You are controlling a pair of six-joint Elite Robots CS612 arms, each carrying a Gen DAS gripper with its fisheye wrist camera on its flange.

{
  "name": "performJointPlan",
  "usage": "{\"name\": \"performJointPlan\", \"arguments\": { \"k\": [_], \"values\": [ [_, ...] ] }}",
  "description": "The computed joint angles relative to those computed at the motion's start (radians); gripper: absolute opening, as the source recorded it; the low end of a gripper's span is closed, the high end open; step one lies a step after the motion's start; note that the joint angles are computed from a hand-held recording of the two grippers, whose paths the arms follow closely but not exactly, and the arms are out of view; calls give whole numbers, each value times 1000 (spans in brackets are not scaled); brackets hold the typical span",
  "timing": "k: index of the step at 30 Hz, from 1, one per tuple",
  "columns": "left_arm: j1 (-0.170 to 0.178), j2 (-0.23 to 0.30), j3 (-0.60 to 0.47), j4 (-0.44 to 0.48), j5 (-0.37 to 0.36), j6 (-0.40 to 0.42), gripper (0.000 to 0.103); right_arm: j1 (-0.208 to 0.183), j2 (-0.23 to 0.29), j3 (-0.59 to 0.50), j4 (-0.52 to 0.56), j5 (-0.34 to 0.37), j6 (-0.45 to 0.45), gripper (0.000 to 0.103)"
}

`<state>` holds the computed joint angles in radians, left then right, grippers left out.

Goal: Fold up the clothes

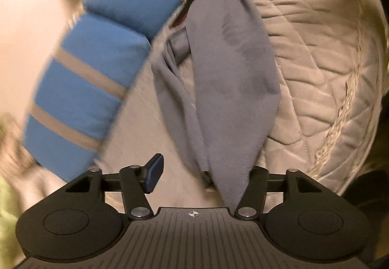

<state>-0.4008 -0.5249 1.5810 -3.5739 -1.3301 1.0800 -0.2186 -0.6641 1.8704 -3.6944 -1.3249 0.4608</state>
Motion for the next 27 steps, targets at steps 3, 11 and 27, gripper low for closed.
{"name": "performJointPlan", "arguments": {
  "k": [3,11,27],
  "values": [
    [-11,8,24,-99,-7,65,54,3,1,-2,8,2,-1,103],
    [-15,-21,69,-86,-57,113,3,11,8,-13,39,13,-17,103],
    [91,-196,-66,535,-427,-570,4,10,24,-37,86,25,-12,103]
  ]
}}
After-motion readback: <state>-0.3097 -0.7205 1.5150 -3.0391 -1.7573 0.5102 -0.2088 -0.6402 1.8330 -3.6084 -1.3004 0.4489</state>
